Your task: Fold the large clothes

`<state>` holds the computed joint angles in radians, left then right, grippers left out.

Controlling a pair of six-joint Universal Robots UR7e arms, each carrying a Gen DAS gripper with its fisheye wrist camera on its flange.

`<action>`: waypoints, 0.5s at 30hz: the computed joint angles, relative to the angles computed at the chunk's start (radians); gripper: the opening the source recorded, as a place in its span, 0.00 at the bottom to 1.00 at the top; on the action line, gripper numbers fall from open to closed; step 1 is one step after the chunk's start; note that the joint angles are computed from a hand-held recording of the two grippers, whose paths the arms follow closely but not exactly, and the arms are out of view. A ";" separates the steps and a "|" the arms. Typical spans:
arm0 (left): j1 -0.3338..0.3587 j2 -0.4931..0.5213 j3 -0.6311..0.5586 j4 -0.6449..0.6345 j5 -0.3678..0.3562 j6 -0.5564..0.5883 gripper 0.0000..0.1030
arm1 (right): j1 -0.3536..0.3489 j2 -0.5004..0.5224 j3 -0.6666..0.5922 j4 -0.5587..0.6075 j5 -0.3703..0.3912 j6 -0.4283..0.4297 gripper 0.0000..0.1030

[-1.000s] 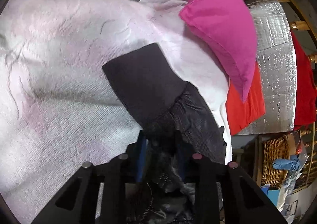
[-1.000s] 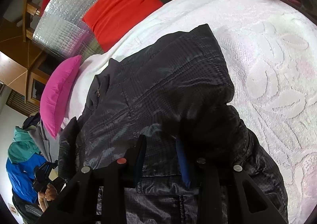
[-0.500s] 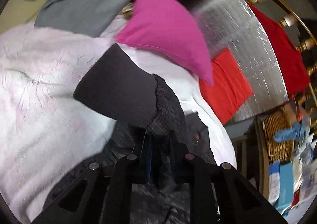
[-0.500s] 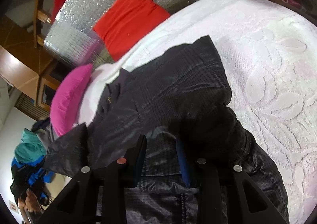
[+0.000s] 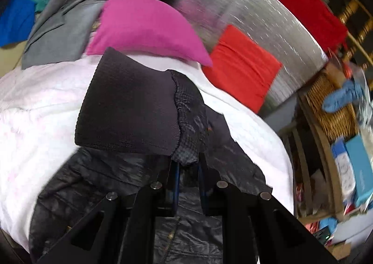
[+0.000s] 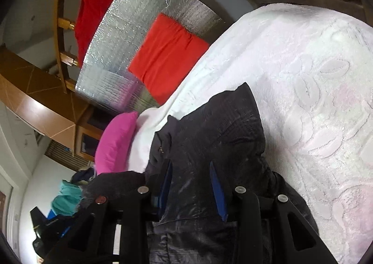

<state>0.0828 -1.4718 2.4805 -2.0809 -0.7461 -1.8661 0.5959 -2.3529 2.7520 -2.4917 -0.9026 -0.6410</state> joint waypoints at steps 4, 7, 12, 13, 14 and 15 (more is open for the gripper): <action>0.020 0.193 -0.037 -0.208 -0.032 0.183 0.14 | -0.072 -0.077 -0.043 0.182 0.071 -0.055 0.36; 0.038 0.311 -0.054 -0.360 -0.094 0.320 0.14 | -0.145 -0.142 -0.082 0.352 0.149 -0.113 0.36; 0.082 0.384 -0.031 -0.538 -0.266 0.435 0.19 | -0.198 -0.161 -0.125 0.486 0.188 -0.160 0.36; 0.082 0.373 -0.016 -0.556 -0.288 0.443 0.21 | -0.192 -0.151 -0.126 0.476 0.178 -0.148 0.37; 0.080 0.360 -0.006 -0.557 -0.298 0.444 0.24 | -0.183 -0.135 -0.126 0.456 0.165 -0.134 0.37; 0.069 0.332 0.008 -0.539 -0.297 0.439 0.26 | -0.159 -0.110 -0.127 0.425 0.141 -0.113 0.37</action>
